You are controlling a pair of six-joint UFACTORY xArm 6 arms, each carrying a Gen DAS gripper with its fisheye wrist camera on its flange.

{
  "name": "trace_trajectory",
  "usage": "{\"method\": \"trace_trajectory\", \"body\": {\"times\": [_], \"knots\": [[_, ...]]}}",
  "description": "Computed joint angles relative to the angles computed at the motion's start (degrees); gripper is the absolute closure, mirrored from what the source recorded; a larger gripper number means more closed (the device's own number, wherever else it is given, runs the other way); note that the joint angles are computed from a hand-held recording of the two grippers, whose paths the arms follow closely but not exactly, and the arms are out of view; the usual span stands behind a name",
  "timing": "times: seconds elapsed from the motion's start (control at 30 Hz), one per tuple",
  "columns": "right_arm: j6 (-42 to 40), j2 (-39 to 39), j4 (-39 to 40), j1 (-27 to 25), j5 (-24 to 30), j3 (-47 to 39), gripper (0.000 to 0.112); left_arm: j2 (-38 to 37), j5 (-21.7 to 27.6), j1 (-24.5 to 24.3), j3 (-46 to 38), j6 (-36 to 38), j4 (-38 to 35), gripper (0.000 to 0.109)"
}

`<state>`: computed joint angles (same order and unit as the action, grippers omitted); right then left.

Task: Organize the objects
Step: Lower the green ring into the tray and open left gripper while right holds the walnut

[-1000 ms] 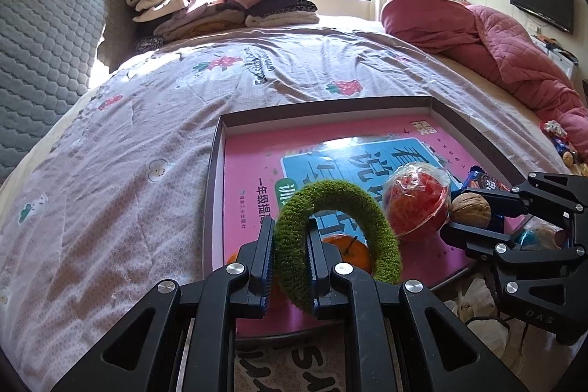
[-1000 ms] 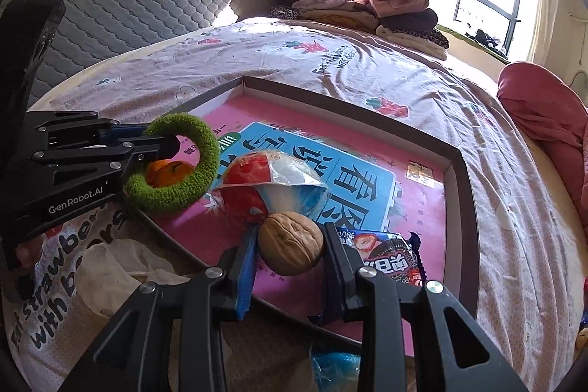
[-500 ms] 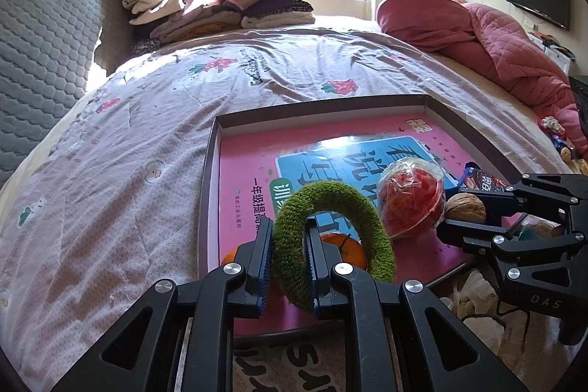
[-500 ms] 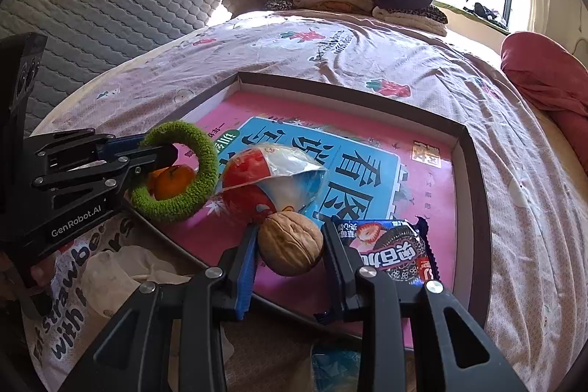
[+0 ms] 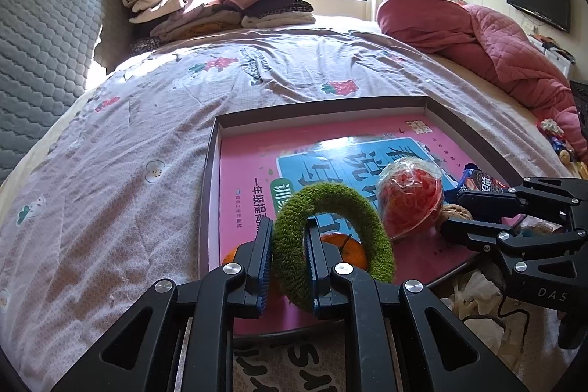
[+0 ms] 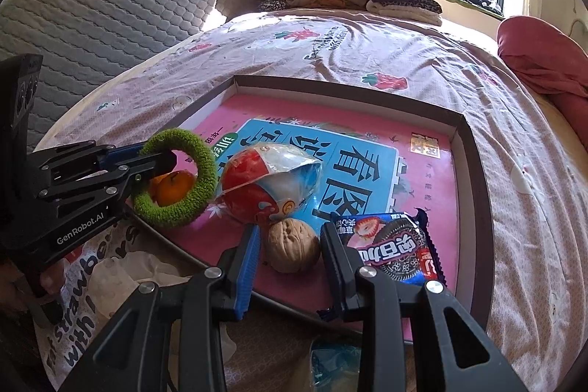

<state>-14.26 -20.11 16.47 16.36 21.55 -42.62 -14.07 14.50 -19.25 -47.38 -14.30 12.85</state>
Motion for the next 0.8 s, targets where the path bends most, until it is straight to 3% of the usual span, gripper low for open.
{"method": "trace_trajectory", "body": {"times": [0.67, 0.8], "knots": [[-0.6, -1.9, 3.8, -1.0, 0.0, 0.0, 0.078, 0.3, -0.2, 1.0, -0.6, 0.0, -1.7, 0.089], [-0.8, -2.4, 4.2, -1.0, 0.2, 0.0, 0.078, 0.6, 0.2, 0.9, -0.9, -0.4, -1.1, 0.084]]}}
